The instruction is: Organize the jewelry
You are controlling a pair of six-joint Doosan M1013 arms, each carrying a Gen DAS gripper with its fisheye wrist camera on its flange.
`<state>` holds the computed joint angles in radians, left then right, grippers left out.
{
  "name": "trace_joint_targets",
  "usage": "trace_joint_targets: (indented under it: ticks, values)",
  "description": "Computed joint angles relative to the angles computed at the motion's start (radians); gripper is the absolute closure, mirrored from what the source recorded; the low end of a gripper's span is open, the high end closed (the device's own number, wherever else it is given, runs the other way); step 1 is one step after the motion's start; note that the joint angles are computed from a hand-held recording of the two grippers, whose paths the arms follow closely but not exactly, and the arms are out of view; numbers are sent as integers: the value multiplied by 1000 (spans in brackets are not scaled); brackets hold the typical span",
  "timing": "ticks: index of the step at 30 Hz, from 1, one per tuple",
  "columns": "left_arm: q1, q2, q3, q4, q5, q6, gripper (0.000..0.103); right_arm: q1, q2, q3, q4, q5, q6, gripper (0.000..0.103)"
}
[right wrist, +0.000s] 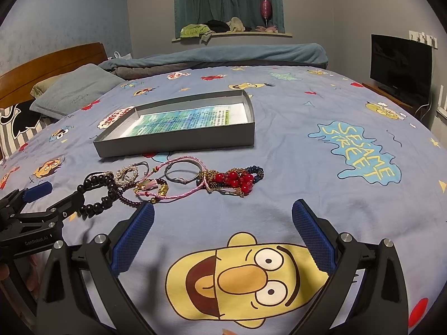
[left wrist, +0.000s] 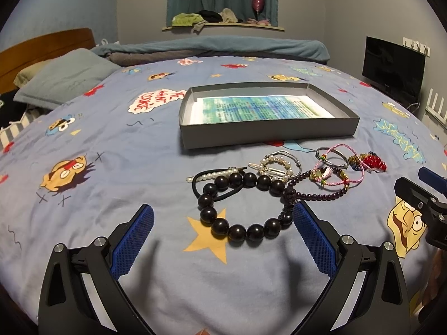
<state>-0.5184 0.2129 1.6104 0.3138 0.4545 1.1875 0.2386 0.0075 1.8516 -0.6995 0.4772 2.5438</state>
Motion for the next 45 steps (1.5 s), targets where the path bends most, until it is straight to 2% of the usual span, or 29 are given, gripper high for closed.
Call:
trace_joint_targets:
  ticks: [38, 45]
  values:
    - [-4, 6, -3, 2, 2, -5, 4, 3, -2, 4, 4, -7, -5, 5]
    - [6, 9, -11, -86, 5, 92, 4, -6, 4, -1, 36, -10, -27, 5]
